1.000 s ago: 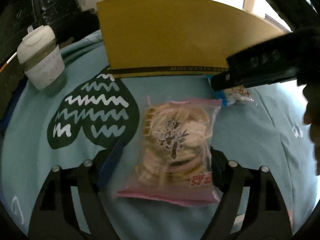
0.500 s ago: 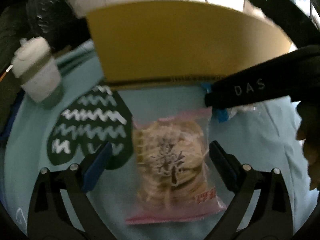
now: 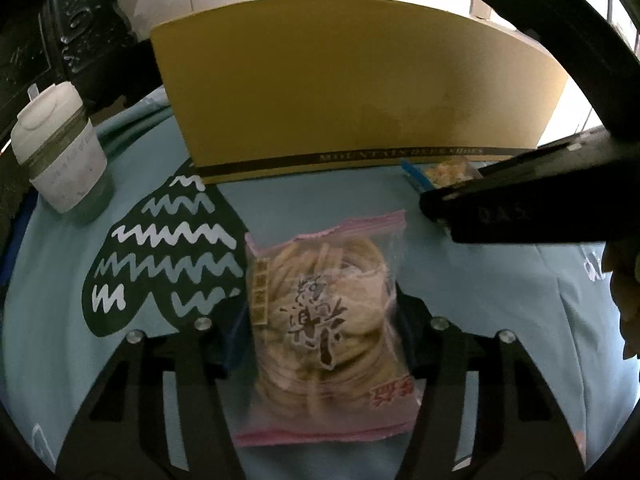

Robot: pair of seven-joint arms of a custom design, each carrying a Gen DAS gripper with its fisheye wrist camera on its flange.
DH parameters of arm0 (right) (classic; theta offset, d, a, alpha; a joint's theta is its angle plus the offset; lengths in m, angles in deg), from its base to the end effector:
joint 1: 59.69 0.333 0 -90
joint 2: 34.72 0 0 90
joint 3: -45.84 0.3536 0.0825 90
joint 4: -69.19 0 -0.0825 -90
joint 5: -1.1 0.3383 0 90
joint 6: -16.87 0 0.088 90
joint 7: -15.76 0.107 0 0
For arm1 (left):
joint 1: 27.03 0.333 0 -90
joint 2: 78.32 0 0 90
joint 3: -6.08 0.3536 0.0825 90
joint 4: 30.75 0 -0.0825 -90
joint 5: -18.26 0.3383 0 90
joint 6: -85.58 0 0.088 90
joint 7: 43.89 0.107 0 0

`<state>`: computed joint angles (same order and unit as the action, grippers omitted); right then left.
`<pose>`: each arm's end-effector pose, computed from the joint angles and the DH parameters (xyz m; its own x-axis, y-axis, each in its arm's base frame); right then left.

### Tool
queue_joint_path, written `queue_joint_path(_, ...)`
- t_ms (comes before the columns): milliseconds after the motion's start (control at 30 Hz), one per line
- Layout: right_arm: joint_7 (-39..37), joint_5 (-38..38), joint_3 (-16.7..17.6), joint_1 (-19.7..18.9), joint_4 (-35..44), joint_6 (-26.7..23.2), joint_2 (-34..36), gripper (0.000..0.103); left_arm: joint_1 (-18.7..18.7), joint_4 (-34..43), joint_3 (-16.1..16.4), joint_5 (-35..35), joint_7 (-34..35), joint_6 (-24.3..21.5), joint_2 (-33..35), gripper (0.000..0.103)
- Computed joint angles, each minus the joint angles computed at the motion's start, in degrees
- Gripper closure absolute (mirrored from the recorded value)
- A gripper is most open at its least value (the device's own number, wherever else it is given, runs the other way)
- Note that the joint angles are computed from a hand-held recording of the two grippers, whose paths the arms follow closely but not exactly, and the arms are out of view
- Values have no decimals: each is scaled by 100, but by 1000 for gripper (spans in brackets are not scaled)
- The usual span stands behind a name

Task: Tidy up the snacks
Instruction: 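Carry the cookie bag and candy bag over the yellow box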

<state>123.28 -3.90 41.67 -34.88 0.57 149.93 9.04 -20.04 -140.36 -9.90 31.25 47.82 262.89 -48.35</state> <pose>0.7126 0.2875 0.4108 0.1277 -0.9916 0.0196 -0.9198 -0.1258 -0.3717 0.6567 -0.0930 0.3753 -0.3085 -0.9507 -0.0321 -0.7300 0.2582 -0.6327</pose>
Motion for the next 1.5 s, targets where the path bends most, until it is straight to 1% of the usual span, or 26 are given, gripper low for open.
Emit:
queue_joint_path(267, -193, 10, 32, -103, -1090, 703, -556, 58, 228, 63, -199, -77, 149, -71, 60, 48)
queue_joint_path(333, -236, 27, 32, -128, -1359, 871, -694, 58, 211, -18, -161, -80, 156, -58, -1, 48)
queue_joint_path(467, -247, 111, 63, -155, -2107, 1300, -1084, 59, -17, -87, 42, -40, 50, -85, -113, 50)
queue_joint_path(567, -253, 137, 80, -154, -2795, 1674, -1456, 59, 55, -192, -6, -63, 80, -90, -188, 50)
queue_joint_path(767, -305, 495, 189, -374, -3841, 2232, -2056, 59, 243, -615, -148, -228, 67, -21, -498, 51)
queue_joint_path(867, -466, 770, 327, -538, -4348, 2587, -2368, 59, 450, -907, -331, -316, 150, 116, -711, 51)
queue_joint_path(900, -524, 846, 363, -566, -4483, 2688, -2477, 59, 559, -984, -449, -373, 182, 156, -778, 51)
queue_joint_path(933, -617, 929, 410, -608, -4651, 2810, -2628, 59, 714, -1072, -616, -449, 228, 201, -865, 51)
queue_joint_path(967, -591, 939, 409, -559, -4866, 2912, -2839, 59, 890, -1115, -793, -518, 304, 225, -907, 51)
queue_joint_path(1000, -628, 995, 447, -566, -4973, 3085, -2864, 59, 1030, -1170, -947, -587, 358, 254, -966, 51)
queue_joint_path(1067, -688, 1096, 491, -582, -5200, 3216, -3141, 59, 1342, -1238, -1291, -747, 470, 294, -1102, 51)
queue_joint_path(1100, -760, 1187, 534, -625, -5253, 3265, -3232, 59, 1482, -1260, -1446, -830, 527, 316, -1151, 51)
queue_joint_path(1167, -912, 1366, 597, -714, -5335, 3361, -3404, 59, 1627, -1225, -1652, -972, 589, 342, -1249, 51)
queue_joint_path(1200, -914, 1404, 605, -716, -5329, 3427, -3420, 59, 1666, -1196, -1722, -1029, 614, 364, -1295, 51)
queue_joint_path(1267, -1176, 1618, 659, -849, -5364, 3504, -3613, 59, 1780, -1121, -1886, -1142, 683, 379, -1366, 51)
queue_joint_path(1333, -1264, 1662, 648, -885, -5281, 3550, -3719, 59, 1773, -939, -1946, -1243, 721, 400, -1399, 51)
queue_joint_path(1400, -1400, 1705, 641, -944, -4980, 3580, -3736, 59, 1684, -656, -1919, -1312, 717, 374, -1374, 51)
queue_joint_path(1500, -1667, 1770, 644, -1030, -4352, 3473, -3613, 59, 1072, 63, -1367, -1245, 537, 159, -1252, 51)
